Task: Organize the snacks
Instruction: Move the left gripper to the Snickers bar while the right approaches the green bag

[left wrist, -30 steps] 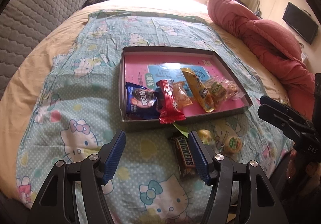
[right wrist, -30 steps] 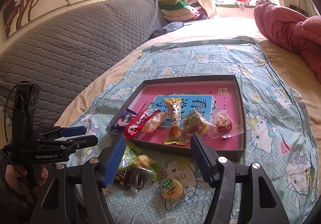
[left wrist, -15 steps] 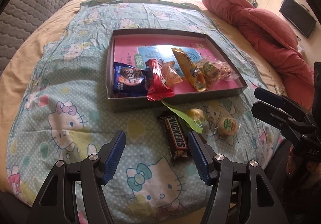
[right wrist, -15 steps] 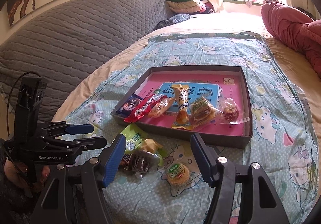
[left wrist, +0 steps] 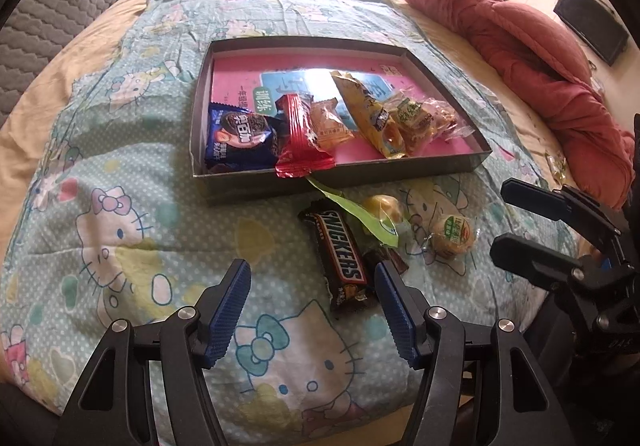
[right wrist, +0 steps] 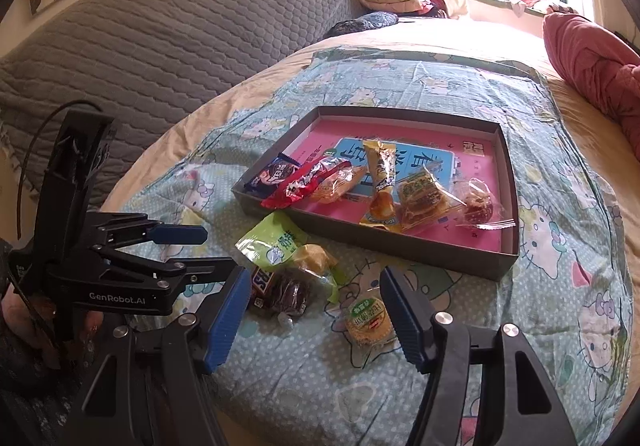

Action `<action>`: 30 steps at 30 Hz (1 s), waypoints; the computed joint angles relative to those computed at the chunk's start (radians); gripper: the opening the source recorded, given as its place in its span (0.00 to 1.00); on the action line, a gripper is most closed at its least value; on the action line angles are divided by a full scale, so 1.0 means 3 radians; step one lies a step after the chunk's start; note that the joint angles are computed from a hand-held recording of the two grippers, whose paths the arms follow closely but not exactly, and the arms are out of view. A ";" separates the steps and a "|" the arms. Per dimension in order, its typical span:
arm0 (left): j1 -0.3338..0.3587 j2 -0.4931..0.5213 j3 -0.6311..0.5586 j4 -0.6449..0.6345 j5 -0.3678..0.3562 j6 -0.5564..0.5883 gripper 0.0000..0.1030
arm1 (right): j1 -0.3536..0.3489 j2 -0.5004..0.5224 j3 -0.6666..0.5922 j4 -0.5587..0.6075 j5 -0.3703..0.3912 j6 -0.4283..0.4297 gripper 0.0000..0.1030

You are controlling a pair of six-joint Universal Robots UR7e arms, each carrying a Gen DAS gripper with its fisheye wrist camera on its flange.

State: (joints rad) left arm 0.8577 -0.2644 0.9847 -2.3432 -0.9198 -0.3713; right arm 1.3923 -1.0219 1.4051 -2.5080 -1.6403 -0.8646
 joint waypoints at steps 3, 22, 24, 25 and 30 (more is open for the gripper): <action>0.0005 0.0026 -0.0029 0.0035 -0.0033 0.0005 0.65 | 0.0010 0.0010 0.0011 -0.0005 -0.0050 -0.0045 0.64; 0.0129 0.0253 -0.0403 0.0245 -0.0196 -0.0121 0.65 | 0.0026 0.0194 -0.0123 0.0063 -0.0301 -0.0115 0.64; 0.0138 0.0278 -0.0450 0.0259 -0.0199 -0.0127 0.65 | 0.0030 0.0216 -0.0136 0.0065 -0.0337 -0.0129 0.64; 0.0145 0.0299 -0.0490 0.0284 -0.0196 -0.0134 0.65 | 0.0032 0.0225 -0.0145 0.0070 -0.0353 -0.0133 0.64; 0.0165 0.0384 -0.0655 0.0378 -0.0171 -0.0148 0.65 | 0.0031 0.0258 -0.0182 0.0086 -0.0389 -0.0122 0.64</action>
